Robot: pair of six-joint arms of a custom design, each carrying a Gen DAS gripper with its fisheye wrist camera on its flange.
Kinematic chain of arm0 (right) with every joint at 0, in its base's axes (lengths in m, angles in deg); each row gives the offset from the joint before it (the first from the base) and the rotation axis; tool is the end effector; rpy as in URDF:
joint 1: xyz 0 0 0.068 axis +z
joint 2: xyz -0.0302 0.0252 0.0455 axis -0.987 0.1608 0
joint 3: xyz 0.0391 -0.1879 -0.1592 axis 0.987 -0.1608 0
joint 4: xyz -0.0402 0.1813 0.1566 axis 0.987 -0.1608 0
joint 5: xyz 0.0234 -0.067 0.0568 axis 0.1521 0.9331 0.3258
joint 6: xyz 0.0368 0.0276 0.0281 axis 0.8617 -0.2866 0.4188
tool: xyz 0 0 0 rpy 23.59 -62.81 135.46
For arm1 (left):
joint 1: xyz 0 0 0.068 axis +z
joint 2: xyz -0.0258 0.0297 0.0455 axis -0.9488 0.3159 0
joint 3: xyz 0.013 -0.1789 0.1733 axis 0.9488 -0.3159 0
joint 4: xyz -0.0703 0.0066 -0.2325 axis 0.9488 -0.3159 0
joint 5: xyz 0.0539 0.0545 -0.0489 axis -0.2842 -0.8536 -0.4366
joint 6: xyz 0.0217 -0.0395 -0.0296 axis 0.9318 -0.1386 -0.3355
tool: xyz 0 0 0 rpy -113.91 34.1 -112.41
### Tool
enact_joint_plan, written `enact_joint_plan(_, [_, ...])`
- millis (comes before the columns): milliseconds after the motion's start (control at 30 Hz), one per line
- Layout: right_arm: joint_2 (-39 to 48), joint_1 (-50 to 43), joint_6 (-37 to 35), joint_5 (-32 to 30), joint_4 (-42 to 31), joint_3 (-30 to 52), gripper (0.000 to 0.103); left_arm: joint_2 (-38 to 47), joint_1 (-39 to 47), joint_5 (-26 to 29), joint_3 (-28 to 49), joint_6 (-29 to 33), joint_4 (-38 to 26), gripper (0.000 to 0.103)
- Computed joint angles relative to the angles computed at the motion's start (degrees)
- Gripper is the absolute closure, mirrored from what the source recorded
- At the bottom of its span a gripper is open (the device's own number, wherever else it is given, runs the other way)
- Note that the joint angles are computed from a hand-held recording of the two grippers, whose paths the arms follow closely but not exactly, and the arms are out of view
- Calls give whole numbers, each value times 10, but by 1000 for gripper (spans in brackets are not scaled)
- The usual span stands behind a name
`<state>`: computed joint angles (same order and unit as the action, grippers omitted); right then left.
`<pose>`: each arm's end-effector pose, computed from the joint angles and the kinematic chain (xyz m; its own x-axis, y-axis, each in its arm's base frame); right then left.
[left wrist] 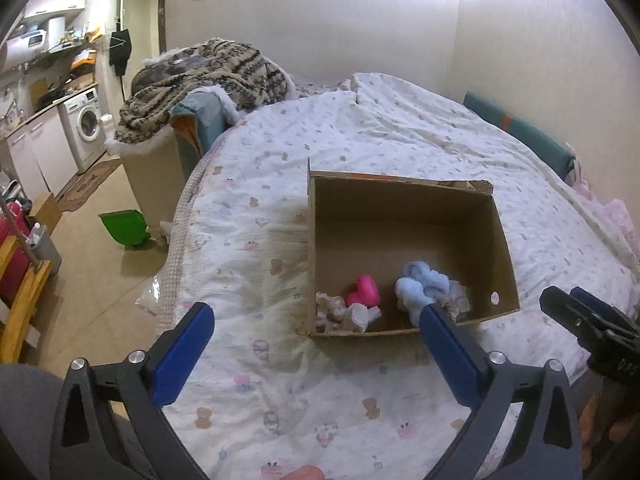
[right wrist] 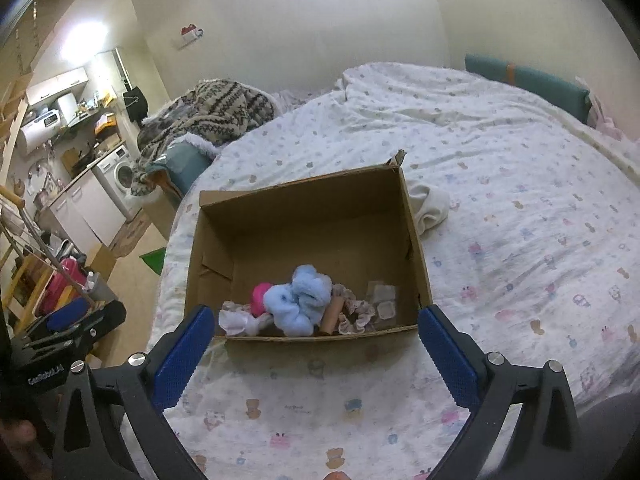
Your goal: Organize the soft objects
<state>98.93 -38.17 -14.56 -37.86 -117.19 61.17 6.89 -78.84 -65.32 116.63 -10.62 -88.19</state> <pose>0.1552 0.1216 0.2572 -0.6503 0.2329 -0.7231 0.0766 0.9671 0.2426 0.1796 -0.0248 0.2948 -0.6755 0.0559 -0.7353 0.1414 0.9884 -0.0547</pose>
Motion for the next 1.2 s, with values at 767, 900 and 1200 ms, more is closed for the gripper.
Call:
enact_joint_plan(767, [50,10,6,27,33,-30,0,22,-14,7,-49,-6,47,1])
enact_joint_plan(900, [55,7,2,24,33,-29,0,16,-18,6,-51,-8,49,1])
enact_joint_plan(1200, [64,9,3,24,31,-26,0,17,-13,14,-48,-10,48,1])
